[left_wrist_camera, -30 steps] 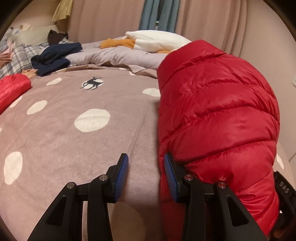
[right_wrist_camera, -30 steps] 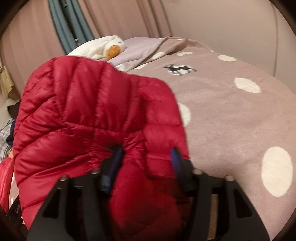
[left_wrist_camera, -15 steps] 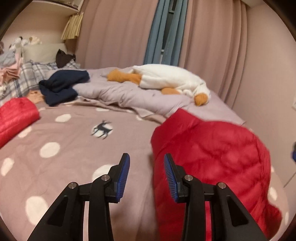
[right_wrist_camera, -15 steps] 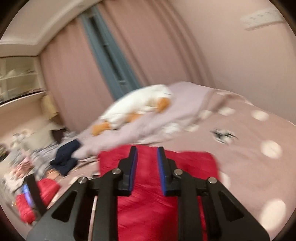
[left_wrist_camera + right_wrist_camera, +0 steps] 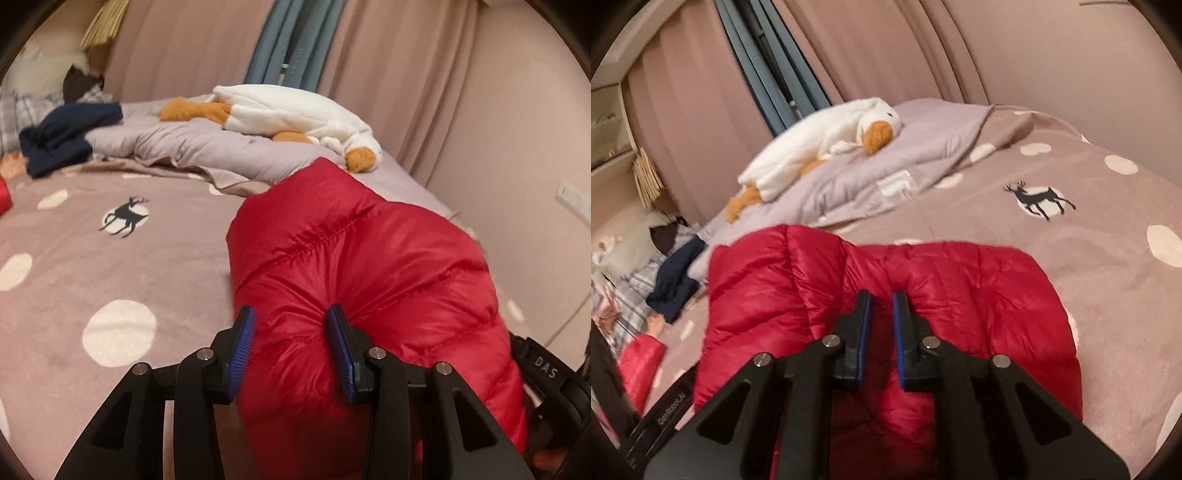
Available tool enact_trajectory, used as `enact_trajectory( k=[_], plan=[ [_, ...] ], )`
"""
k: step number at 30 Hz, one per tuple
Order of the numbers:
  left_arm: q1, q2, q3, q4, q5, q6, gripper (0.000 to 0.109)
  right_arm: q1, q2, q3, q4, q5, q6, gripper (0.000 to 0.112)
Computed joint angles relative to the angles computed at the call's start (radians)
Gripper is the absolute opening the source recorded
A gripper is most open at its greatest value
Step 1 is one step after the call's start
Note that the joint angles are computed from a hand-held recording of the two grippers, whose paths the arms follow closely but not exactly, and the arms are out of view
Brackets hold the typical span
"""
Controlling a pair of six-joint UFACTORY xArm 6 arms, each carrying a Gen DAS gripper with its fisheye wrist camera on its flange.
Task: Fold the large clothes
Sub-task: 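Grasp the edge of the red jacket bundle with both grippers, then lift the red jacket bundle off the bed with both grippers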
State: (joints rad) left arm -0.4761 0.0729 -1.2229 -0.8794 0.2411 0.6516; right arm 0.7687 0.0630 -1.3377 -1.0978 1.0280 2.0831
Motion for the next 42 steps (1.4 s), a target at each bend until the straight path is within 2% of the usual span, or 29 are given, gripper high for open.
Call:
enact_trajectory(
  k=[3,8,14,20,28,31,34,35,36,37,38,40,42],
  plan=[
    [0.003,0.018,-0.012,-0.044,0.006,0.050,0.044,0.002,0.023,-0.012,0.035,0.047,-0.067,0.007],
    [0.010,0.020,-0.009,-0.016,0.012,0.039,0.044,-0.031,-0.025,0.079,0.008,-0.047,0.019,0.006],
    [0.006,0.025,-0.004,0.025,-0.016,0.011,0.046,-0.018,0.008,0.027,0.038,0.010,-0.051,0.006],
    [0.023,0.033,-0.020,0.011,0.023,-0.014,0.054,-0.021,-0.004,0.046,0.016,-0.017,-0.014,0.007],
    [0.015,-0.010,0.019,-0.001,0.002,0.020,0.054,0.025,0.000,0.023,-0.010,0.063,-0.007,0.011],
    [0.021,-0.039,0.037,-0.015,0.024,0.036,0.054,0.047,-0.018,0.028,-0.010,0.094,0.019,0.014],
    [0.049,-0.075,0.034,-0.082,0.116,0.063,0.054,0.080,-0.016,-0.013,0.023,0.162,-0.011,0.030],
    [0.072,-0.087,0.024,-0.129,0.188,0.085,0.054,0.097,-0.018,-0.026,0.023,0.190,-0.030,0.046],
    [0.090,-0.095,0.015,-0.162,0.248,0.100,0.056,0.108,-0.023,-0.030,0.015,0.203,-0.041,0.057],
    [0.109,-0.101,0.007,-0.197,0.308,0.116,0.065,0.123,-0.028,-0.033,0.006,0.222,-0.051,0.082],
    [0.136,-0.109,-0.001,-0.257,0.386,0.151,0.075,0.140,-0.037,-0.029,-0.007,0.241,-0.058,0.095],
    [0.178,-0.117,-0.009,-0.361,0.485,0.197,0.082,0.162,-0.062,-0.010,-0.017,0.271,-0.064,0.097],
    [0.207,-0.119,-0.014,-0.427,0.539,0.205,0.094,0.168,-0.104,0.021,0.015,0.297,-0.024,0.098]
  ],
)
